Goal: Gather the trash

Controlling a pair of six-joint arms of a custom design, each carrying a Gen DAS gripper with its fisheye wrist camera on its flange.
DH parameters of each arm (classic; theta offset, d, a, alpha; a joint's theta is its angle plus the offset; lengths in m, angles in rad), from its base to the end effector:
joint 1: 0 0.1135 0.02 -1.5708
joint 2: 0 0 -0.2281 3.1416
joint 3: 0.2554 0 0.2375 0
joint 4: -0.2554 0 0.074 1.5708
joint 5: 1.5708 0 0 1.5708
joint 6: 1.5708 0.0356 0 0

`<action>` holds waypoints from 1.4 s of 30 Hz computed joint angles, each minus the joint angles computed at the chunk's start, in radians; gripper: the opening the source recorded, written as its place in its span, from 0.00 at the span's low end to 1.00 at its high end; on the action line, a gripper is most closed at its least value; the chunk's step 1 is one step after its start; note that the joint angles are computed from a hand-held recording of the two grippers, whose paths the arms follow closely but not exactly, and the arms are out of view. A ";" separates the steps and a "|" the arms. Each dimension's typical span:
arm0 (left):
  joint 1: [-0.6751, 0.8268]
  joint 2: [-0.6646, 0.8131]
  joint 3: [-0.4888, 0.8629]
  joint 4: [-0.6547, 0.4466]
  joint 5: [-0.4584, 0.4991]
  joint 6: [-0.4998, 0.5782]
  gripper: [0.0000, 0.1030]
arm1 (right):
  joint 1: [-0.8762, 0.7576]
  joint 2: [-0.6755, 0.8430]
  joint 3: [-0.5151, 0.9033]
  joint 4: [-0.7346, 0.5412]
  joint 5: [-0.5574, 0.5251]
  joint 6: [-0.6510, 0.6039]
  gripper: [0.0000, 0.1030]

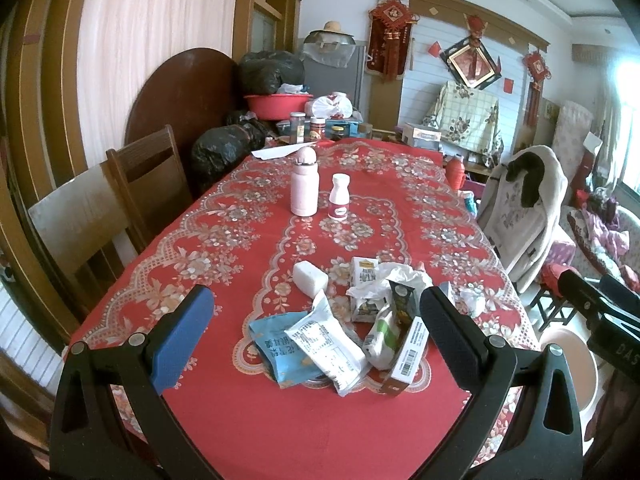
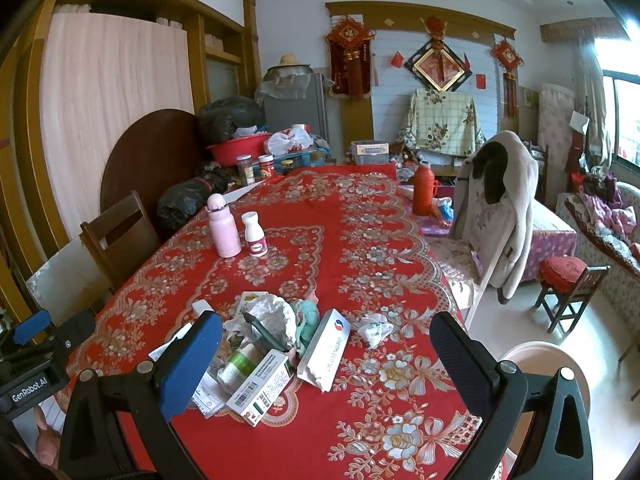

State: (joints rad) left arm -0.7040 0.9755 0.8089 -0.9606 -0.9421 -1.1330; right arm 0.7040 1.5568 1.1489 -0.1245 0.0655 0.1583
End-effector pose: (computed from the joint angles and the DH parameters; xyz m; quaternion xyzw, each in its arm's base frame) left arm 0.1478 -0.0877 0.2377 -0.2826 0.8281 0.1129 0.4708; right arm 0.2652 0.2221 0.2499 -0.2182 0.8400 0.1814 0.4624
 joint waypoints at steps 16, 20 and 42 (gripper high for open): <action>0.003 -0.008 -0.027 0.002 0.009 -0.008 1.00 | 0.002 0.010 0.009 -0.003 -0.003 0.010 1.00; 0.003 -0.008 -0.027 0.001 0.009 -0.009 1.00 | -0.004 0.023 0.021 -0.012 -0.010 0.014 1.00; 0.031 0.068 -0.032 0.060 0.028 -0.010 1.00 | -0.019 0.078 0.047 -0.014 -0.024 0.011 1.00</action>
